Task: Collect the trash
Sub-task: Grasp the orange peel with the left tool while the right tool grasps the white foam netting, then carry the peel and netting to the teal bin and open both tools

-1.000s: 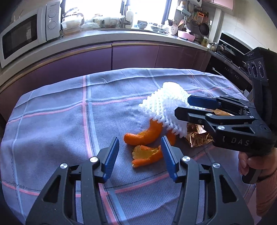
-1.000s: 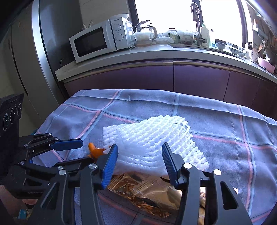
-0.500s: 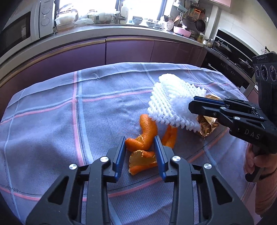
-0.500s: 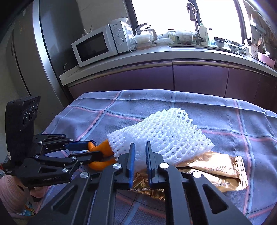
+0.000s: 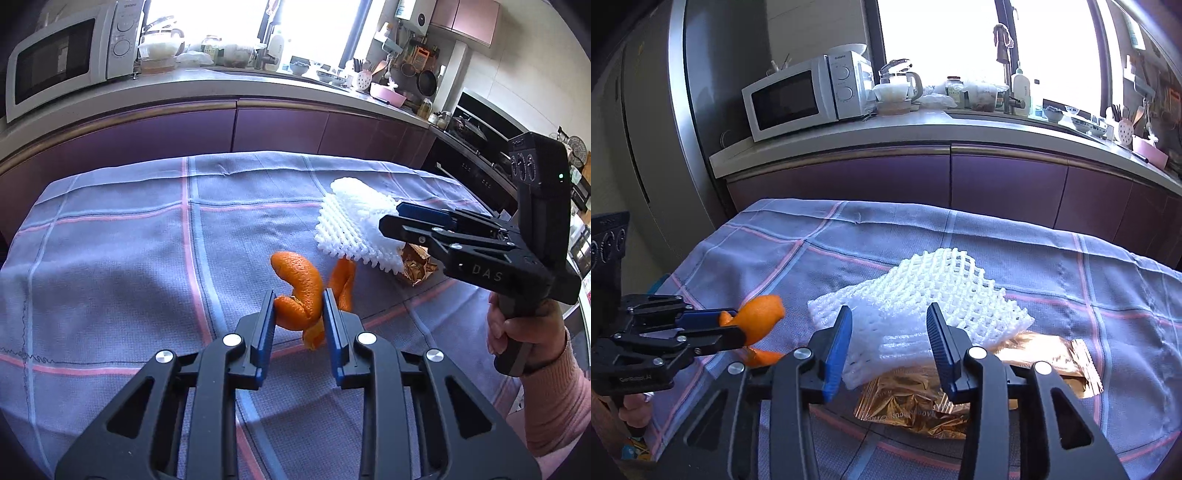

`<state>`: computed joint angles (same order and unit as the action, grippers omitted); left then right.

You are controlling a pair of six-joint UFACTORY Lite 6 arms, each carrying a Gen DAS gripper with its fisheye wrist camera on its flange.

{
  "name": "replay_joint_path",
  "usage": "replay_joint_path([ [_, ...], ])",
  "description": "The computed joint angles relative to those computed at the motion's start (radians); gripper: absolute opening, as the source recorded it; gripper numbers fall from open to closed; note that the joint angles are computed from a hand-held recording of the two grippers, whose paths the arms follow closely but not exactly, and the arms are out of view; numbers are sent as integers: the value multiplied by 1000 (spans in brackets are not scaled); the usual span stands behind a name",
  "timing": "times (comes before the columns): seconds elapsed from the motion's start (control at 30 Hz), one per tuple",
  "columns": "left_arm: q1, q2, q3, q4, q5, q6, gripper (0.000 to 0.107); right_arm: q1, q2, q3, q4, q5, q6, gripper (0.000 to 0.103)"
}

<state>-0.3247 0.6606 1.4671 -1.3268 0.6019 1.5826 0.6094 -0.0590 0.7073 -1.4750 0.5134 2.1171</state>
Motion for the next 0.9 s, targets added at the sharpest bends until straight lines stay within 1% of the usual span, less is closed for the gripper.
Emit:
replay_joint_path([
  [0.1, 41, -33, -47, -30, 35, 40, 25, 0, 55, 41, 42, 21, -60, 38],
  [0.13, 54, -44, -62, -34, 44, 46, 25, -3, 62, 43, 40, 16, -60, 32],
  [0.17, 65, -58, -80, -42, 48, 55, 25, -11, 59, 36, 29, 2, -47, 20],
  [0.2, 77, -69, -94, -46, 58, 63, 25, -20, 58, 31, 25, -14, -40, 17],
  [0.27, 95, -92, -124, -57, 69, 76, 25, -21, 40, 9, 2, -16, -5, 16],
  [0.3, 104, -99, -134, -62, 75, 82, 25, -20, 29, 3, 1, -16, -1, 13],
  [0.37, 127, -121, -162, -72, 94, 97, 25, -5, 3, -12, 7, 6, 0, 10],
  [0.5, 168, -178, -232, -103, 104, 146, 25, 27, -53, -30, 32, 46, -10, 8],
  [0.67, 225, -226, -283, -109, 129, 163, 25, 74, -140, -61, 45, 84, 8, 7],
  [0.83, 287, -282, -339, -119, 155, 197, 25, 161, -201, -72, 43, 145, 40, 7],
  [0.9, 316, -308, -365, -116, 173, 207, 25, 197, -224, -76, 28, 152, 68, 7],
])
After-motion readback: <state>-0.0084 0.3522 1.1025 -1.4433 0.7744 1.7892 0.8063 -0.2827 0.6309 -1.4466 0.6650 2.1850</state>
